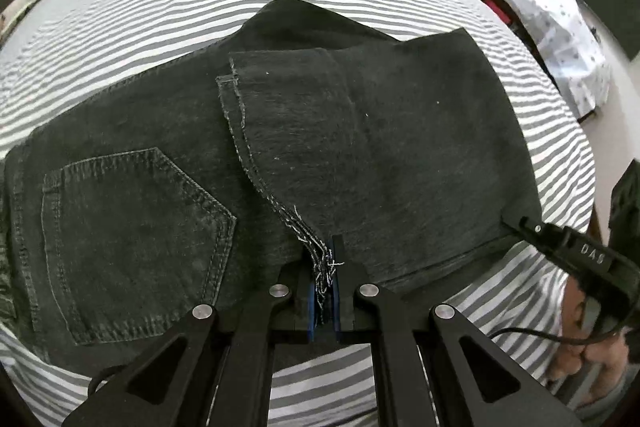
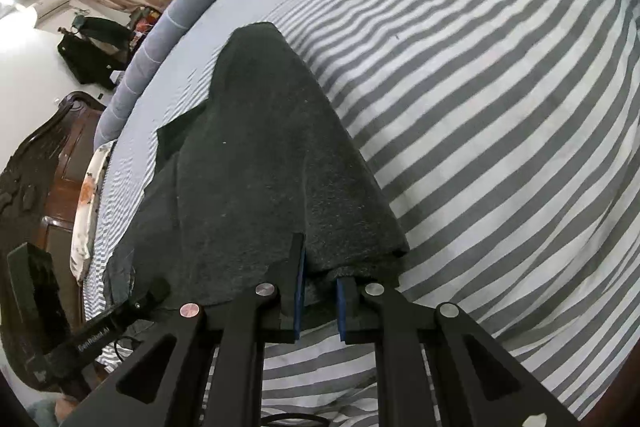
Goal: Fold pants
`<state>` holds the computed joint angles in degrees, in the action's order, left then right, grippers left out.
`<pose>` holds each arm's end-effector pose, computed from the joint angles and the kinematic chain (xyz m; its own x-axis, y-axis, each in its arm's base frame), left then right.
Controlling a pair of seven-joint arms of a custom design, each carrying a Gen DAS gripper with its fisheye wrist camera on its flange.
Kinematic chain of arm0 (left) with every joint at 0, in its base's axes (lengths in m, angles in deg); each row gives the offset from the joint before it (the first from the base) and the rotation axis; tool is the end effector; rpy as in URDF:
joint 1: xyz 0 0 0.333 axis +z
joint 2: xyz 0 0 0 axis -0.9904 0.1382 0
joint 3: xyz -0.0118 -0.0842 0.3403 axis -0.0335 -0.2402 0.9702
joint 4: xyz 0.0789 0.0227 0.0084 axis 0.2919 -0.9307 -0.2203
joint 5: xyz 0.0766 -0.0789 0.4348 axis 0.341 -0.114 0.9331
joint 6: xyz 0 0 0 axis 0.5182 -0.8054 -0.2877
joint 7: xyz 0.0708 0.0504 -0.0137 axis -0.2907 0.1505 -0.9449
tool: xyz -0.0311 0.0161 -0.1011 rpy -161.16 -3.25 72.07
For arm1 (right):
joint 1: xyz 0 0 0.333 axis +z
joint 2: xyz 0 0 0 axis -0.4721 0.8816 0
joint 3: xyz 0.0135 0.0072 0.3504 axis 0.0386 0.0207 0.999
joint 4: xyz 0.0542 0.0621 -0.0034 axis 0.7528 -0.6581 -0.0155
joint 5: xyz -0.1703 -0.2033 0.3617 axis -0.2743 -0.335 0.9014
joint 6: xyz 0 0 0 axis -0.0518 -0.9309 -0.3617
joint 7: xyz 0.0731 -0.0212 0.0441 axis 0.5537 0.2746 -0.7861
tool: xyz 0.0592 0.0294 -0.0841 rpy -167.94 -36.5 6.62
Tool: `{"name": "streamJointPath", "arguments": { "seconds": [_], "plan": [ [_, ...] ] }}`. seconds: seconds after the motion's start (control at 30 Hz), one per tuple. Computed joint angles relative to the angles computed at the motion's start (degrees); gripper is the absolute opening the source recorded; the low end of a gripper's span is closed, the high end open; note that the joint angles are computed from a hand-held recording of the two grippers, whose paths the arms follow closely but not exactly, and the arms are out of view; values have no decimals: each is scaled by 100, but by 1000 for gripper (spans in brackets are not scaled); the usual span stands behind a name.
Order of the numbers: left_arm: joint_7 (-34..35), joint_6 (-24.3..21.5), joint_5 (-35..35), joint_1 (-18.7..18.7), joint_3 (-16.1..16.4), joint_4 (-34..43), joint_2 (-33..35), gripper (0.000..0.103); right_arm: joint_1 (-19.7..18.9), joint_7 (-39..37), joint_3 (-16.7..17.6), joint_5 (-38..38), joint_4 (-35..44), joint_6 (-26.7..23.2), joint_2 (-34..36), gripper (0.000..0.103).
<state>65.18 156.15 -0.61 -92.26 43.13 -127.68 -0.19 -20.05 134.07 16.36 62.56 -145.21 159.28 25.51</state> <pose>0.4011 -0.2648 0.3574 0.2616 -0.9476 0.1831 -0.8679 -0.3140 -0.3848 0.5179 0.4595 0.3020 0.1682 -0.8187 -0.5491 -0.9418 0.0309 -0.3347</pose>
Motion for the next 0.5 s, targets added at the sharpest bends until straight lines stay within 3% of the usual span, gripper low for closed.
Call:
{"name": "streamJointPath", "arguments": {
  "seconds": [0.5],
  "plan": [
    [-648, -186, 691, 107, -264, -15, -46, 6, 597, 118, -621, 53, 112, -346, -176, 15]
  ]
}}
